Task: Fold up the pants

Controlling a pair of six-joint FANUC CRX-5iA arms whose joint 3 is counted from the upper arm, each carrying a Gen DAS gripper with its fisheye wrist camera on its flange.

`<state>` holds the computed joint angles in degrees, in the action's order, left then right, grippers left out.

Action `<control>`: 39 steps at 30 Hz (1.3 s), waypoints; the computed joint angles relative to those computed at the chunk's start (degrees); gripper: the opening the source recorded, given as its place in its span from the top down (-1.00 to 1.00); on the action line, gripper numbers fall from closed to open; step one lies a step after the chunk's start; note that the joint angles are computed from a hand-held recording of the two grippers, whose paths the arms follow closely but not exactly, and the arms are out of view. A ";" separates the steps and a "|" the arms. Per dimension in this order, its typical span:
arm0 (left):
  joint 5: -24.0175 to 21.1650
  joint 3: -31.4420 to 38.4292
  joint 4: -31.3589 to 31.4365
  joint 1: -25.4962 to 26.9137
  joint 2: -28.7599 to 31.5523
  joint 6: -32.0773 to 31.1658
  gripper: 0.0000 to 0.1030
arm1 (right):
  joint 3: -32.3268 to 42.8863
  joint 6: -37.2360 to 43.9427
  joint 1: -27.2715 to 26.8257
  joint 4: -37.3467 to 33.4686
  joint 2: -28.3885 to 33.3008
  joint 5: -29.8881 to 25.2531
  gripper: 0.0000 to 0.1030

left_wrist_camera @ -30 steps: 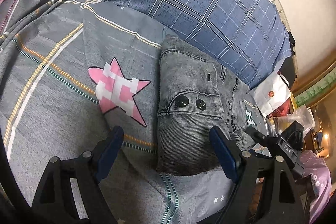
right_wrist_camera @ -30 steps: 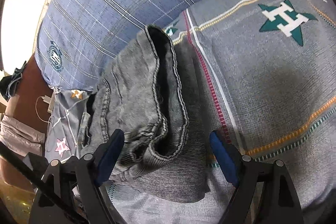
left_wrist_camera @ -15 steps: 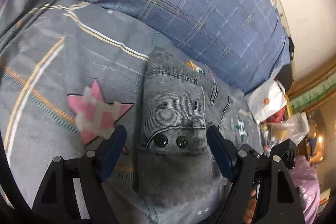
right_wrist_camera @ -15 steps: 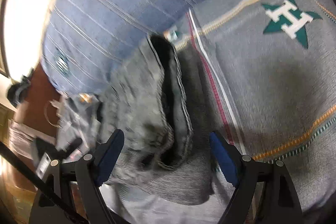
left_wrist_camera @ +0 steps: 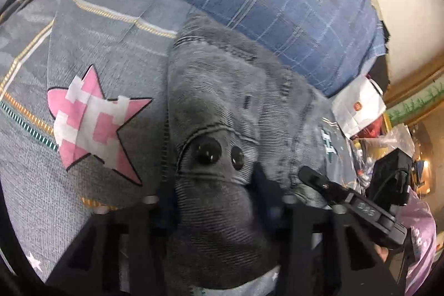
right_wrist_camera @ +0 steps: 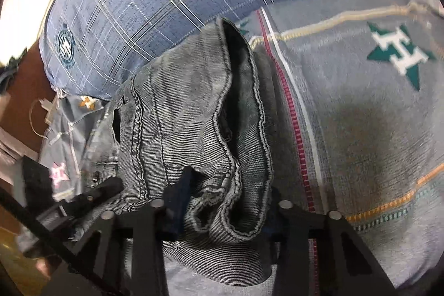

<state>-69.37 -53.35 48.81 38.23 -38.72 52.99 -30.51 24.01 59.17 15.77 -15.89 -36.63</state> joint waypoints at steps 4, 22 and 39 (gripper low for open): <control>-1.96 0.04 0.71 2.36 -5.96 -0.45 0.51 | -0.05 -5.96 4.21 10.09 -0.05 -1.98 0.53; 0.30 5.03 -9.26 12.41 -1.43 7.11 0.29 | 17.48 12.65 2.74 -4.85 17.45 -0.27 0.46; -4.82 9.85 -21.62 13.67 -8.94 8.82 -0.25 | 11.91 9.52 1.51 -10.60 11.33 0.68 -0.25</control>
